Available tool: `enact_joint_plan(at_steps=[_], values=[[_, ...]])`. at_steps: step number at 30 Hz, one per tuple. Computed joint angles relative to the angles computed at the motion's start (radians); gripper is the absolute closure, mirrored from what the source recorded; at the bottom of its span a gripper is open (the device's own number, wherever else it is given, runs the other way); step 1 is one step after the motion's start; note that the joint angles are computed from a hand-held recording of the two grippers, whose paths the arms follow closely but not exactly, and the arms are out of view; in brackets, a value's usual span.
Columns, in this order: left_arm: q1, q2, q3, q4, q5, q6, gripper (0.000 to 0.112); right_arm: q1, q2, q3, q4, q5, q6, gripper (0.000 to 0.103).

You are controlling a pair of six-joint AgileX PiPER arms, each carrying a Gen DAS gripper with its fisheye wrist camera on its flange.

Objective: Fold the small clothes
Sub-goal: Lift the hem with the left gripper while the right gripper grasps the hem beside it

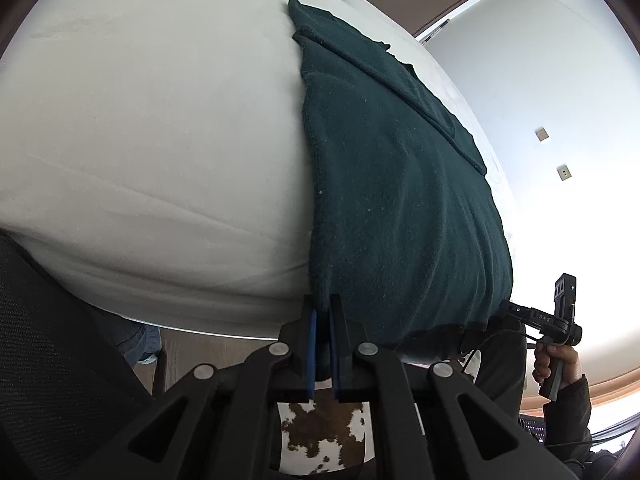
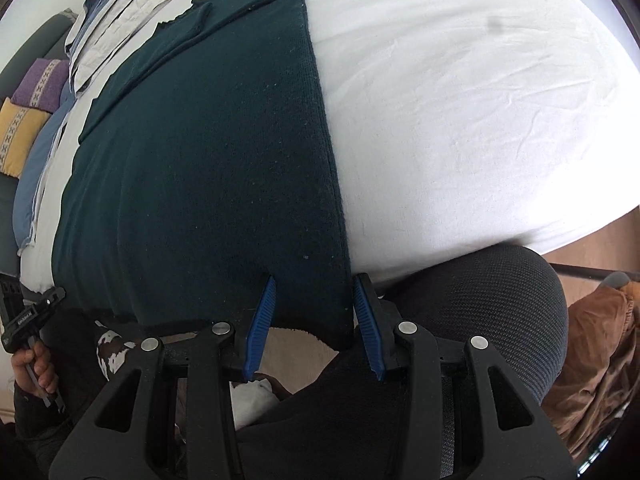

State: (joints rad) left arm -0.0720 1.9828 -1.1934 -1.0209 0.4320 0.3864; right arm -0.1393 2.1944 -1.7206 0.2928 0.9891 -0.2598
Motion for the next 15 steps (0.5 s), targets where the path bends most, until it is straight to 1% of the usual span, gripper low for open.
enact_joint_plan(at_steps=[1,3,4,5,7,10,12,15], values=[[-0.002,-0.002,0.000,0.011,-0.002,-0.009,0.106,0.007,0.003,-0.008,-0.015,0.005,-0.004,0.068],[-0.004,-0.006,0.000,0.022,-0.004,-0.017,0.106,0.008,0.007,-0.018,-0.014,0.019,-0.016,0.079],[-0.005,-0.009,0.001,0.026,-0.005,-0.021,0.106,0.006,0.006,-0.017,-0.008,0.019,-0.021,0.091],[-0.006,-0.013,0.003,0.034,-0.007,-0.028,0.106,0.001,-0.002,-0.003,0.003,0.010,-0.034,0.094],[-0.008,-0.021,0.005,0.044,-0.011,-0.037,0.106,-0.017,-0.022,0.035,0.040,-0.013,-0.077,0.097],[-0.012,-0.035,0.010,0.045,-0.016,-0.040,0.106,-0.049,-0.058,0.072,0.107,-0.020,-0.140,0.097],[-0.013,-0.048,0.018,0.034,-0.018,-0.026,0.106,-0.078,-0.085,0.093,0.169,-0.015,-0.197,0.098],[-0.008,-0.072,0.032,-0.034,-0.016,0.036,0.106,-0.128,-0.113,0.098,0.295,0.020,-0.279,0.098]])
